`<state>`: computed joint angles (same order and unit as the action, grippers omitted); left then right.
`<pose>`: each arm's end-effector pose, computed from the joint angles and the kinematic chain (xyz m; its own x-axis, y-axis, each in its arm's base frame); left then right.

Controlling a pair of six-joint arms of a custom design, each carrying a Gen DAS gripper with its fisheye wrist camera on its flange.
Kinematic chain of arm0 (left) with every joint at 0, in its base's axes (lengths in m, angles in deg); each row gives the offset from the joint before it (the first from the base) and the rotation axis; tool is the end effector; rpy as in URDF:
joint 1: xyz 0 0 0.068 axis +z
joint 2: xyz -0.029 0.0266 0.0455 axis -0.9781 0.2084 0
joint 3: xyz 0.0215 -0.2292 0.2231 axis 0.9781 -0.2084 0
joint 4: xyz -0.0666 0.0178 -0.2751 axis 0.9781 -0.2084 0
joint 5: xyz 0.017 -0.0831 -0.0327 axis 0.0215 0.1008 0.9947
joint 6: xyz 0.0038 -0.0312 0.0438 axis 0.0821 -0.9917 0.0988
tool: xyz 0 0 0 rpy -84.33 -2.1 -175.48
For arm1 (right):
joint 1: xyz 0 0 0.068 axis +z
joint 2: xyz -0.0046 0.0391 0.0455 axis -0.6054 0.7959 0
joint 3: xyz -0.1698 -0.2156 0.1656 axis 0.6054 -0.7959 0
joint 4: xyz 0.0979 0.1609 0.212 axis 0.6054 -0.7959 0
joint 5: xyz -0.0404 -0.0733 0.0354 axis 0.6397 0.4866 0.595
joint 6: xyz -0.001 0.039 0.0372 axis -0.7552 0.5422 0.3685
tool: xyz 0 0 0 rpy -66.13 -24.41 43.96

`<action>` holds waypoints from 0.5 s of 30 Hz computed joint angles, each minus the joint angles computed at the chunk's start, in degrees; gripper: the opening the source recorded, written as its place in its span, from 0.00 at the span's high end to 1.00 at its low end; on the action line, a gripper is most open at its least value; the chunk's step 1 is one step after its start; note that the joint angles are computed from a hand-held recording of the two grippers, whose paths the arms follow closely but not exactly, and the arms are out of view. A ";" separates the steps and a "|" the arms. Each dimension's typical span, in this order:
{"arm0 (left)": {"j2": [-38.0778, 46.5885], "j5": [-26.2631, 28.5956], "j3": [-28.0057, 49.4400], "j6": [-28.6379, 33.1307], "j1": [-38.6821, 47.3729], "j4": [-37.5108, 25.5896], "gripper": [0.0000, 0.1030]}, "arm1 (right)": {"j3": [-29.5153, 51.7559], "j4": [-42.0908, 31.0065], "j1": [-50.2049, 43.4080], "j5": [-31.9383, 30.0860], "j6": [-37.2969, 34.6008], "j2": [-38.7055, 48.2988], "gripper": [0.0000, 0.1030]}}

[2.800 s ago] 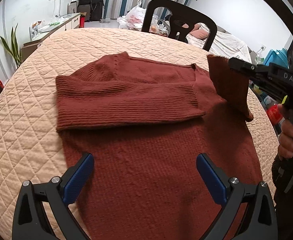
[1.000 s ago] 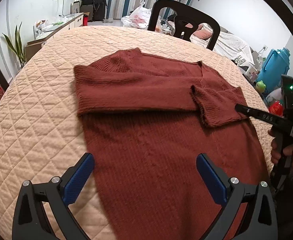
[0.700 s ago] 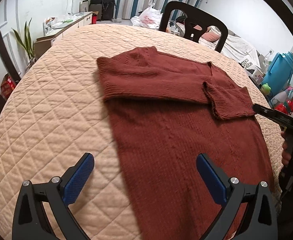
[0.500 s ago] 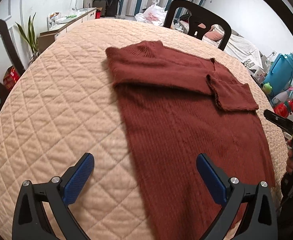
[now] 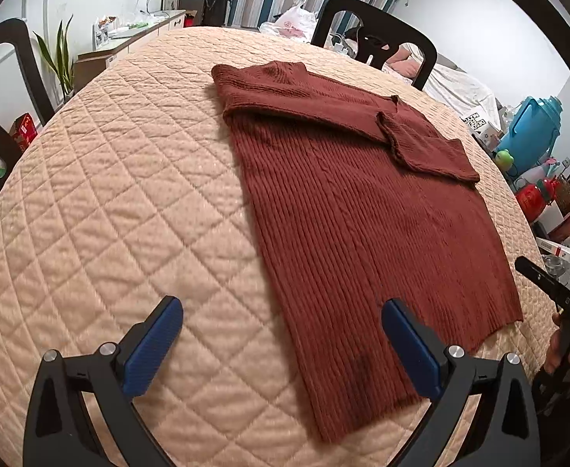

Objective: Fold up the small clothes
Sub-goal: 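Move both grippers to the sweater hem and close the left gripper on it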

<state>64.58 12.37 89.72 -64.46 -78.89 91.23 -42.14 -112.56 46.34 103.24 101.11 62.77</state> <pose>0.2837 -0.0218 0.0617 -0.7702 0.3837 -0.5095 0.5641 0.7825 -0.2634 0.0457 0.1999 0.1005 -0.6421 0.4795 -0.5981 0.4153 0.8734 0.2543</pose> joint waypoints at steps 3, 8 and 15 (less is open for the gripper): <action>-0.87 -1.06 -2.33 0.50 -0.12 2.18 0.00 | 0.94 -0.94 2.44 -0.49 4.34 1.96 0.52; -2.25 -2.59 -4.27 3.02 -0.21 2.10 0.00 | 1.62 0.12 4.94 -0.74 6.84 4.14 0.52; -2.00 5.85 -2.91 0.08 4.10 -3.18 0.00 | 1.27 3.30 6.59 -0.49 7.71 5.84 0.52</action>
